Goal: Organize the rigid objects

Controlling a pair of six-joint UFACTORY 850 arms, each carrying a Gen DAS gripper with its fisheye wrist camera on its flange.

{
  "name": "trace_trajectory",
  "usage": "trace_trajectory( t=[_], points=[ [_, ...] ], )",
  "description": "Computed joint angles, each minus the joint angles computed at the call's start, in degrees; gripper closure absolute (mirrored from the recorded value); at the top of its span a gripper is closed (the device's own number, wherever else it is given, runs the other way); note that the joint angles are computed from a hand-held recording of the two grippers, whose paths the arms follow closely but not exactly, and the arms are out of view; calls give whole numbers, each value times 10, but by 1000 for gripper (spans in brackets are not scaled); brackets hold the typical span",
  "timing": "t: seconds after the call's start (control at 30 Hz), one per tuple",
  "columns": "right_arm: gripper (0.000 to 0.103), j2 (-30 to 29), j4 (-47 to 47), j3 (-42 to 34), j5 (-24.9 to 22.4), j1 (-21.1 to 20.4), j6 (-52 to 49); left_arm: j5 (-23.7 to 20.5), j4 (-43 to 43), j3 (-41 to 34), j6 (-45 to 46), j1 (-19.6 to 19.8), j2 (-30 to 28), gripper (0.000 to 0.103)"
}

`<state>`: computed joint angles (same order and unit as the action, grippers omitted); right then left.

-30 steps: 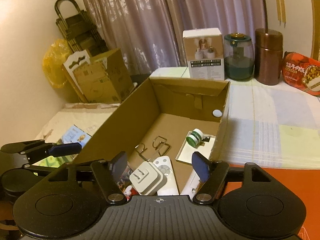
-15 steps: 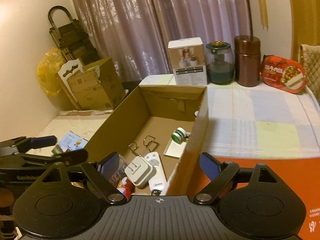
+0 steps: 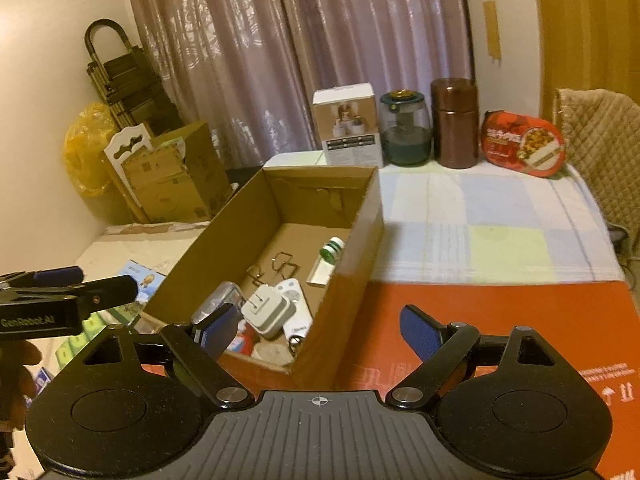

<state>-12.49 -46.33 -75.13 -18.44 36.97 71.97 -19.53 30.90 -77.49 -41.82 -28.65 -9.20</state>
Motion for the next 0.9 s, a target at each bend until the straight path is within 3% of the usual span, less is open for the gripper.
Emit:
trace_trajectory(
  t=[0.17, 0.5, 0.9],
  points=[
    [18, 30, -50, 30, -34, 15, 57, -5, 13, 28, -26, -13, 32, 2],
    [18, 83, -51, 80, -102, 46, 97, -20, 53, 74, -89, -43, 73, 2],
    [18, 116, -39, 123, -105, 67, 116, -49, 76, 106, -118, -72, 98, 2]
  ],
)
